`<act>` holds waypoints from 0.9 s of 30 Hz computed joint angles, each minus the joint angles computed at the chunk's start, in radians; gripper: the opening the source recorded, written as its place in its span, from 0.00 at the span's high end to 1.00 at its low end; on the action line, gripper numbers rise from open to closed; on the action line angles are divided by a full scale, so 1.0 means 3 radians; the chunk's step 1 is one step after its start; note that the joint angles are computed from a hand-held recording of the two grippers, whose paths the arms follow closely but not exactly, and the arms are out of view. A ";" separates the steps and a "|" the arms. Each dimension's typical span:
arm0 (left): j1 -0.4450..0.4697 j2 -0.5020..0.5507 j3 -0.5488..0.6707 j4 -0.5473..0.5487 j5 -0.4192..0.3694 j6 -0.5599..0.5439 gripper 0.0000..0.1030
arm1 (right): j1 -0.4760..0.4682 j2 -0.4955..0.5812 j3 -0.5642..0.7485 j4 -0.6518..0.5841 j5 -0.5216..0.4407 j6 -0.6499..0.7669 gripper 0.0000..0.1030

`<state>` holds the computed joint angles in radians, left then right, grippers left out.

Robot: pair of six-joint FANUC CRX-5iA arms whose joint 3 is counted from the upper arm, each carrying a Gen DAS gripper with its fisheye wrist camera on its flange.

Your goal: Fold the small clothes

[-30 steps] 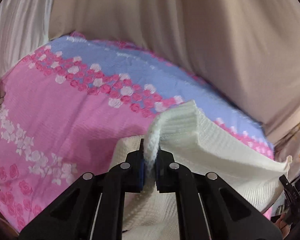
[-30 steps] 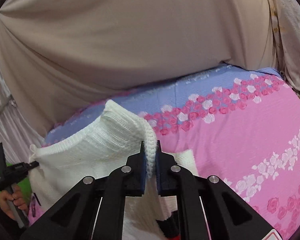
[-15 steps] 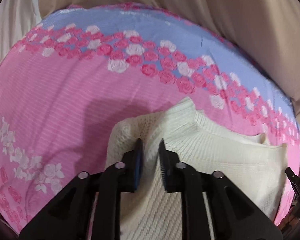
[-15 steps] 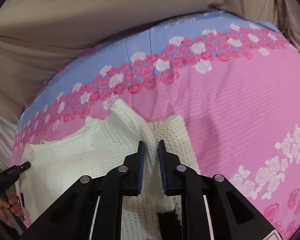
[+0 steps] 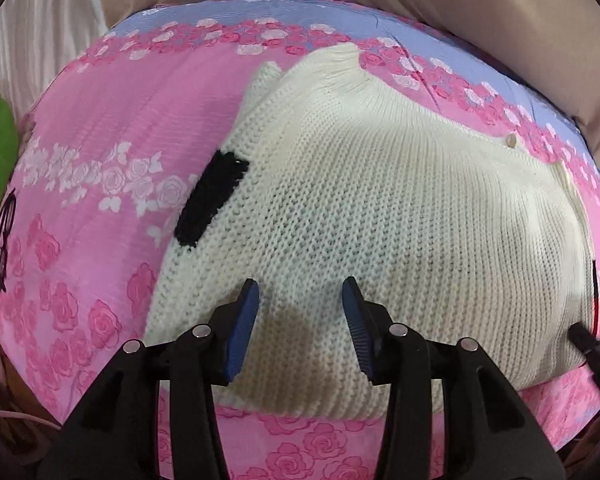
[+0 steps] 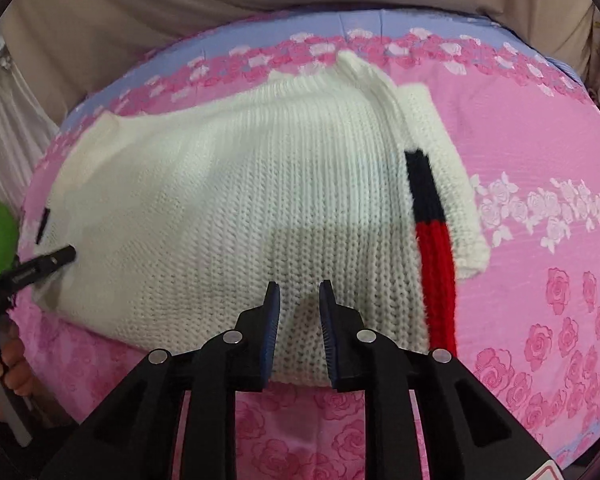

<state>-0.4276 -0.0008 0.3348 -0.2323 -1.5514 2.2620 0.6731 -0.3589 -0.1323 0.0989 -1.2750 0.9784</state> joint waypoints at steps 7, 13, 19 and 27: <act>-0.0037 0.0004 -0.0012 -0.0041 -0.0010 0.0075 0.59 | -0.0240 -0.0129 -0.0329 0.0014 0.0048 0.0010 0.88; -0.0046 -0.0249 -0.0170 -0.0090 -0.0036 0.0295 0.55 | -0.0158 -0.0182 -0.0218 0.0185 -0.0054 -0.0231 0.83; 0.0121 -0.0441 -0.0430 0.0099 -0.0013 0.0347 0.58 | 0.0034 -0.0169 -0.0312 0.0327 -0.0223 -0.0299 0.81; 0.0033 -0.0426 -0.0263 0.0074 0.0073 0.0413 0.51 | 0.0230 -0.0153 0.0065 -0.0196 0.0057 -0.0126 0.63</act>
<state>-0.4176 -0.1287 0.2558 -0.2103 -1.5296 2.3859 0.7421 -0.4048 -0.1128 0.0400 -1.2578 0.9405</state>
